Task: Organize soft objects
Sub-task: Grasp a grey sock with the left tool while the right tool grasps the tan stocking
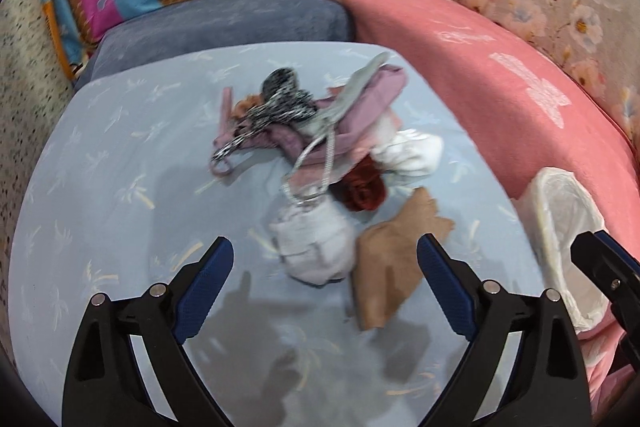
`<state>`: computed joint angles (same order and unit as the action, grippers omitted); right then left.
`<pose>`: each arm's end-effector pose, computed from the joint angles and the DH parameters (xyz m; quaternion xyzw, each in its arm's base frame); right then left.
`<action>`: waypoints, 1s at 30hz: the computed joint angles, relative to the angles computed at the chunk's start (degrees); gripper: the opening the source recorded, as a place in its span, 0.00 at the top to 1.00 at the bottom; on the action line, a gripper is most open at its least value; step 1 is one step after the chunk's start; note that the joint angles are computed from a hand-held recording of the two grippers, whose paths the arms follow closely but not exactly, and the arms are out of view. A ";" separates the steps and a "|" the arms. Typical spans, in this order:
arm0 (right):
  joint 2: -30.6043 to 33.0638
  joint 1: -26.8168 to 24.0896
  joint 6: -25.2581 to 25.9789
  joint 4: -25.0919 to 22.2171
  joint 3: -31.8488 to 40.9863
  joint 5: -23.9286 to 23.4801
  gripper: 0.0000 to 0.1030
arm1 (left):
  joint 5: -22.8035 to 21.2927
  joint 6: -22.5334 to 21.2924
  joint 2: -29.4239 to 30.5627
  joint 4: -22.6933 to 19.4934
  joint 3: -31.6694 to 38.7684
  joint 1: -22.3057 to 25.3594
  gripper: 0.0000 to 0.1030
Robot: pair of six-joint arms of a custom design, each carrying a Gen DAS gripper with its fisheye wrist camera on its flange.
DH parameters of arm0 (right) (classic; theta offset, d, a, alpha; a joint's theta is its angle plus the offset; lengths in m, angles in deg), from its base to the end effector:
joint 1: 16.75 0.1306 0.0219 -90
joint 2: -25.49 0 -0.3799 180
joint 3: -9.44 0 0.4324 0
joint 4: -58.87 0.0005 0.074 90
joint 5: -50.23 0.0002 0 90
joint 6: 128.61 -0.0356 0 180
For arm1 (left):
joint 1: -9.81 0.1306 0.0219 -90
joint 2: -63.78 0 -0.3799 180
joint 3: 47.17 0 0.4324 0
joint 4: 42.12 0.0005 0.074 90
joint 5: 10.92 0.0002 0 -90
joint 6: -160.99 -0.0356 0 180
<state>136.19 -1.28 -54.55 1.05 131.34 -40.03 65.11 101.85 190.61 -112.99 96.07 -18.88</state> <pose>0.6318 0.1745 0.4902 0.0030 0.9292 0.1021 0.3552 0.6419 -0.3421 0.4684 -0.0550 0.9443 -0.0499 0.3204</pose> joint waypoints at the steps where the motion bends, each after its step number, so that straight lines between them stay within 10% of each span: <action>1: 0.40 0.22 0.05 -0.23 0.32 0.02 0.49 | 0.70 0.73 -0.31 0.18 -0.85 0.46 0.14; 14: 8.09 2.95 -0.12 -4.62 6.71 -1.42 0.49 | 8.36 4.17 -1.18 1.69 -4.90 3.96 0.18; 27: 13.35 3.69 -1.53 -8.18 10.46 -4.76 0.49 | 20.81 4.13 -3.37 7.20 -9.24 5.45 0.65; 30: 13.67 3.73 -1.39 -8.27 10.22 -6.19 0.62 | 20.88 3.82 -2.93 6.96 -8.41 5.17 0.69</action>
<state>149.86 2.45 -55.95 -7.21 141.56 -46.22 85.98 105.67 187.69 -106.03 87.66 -13.71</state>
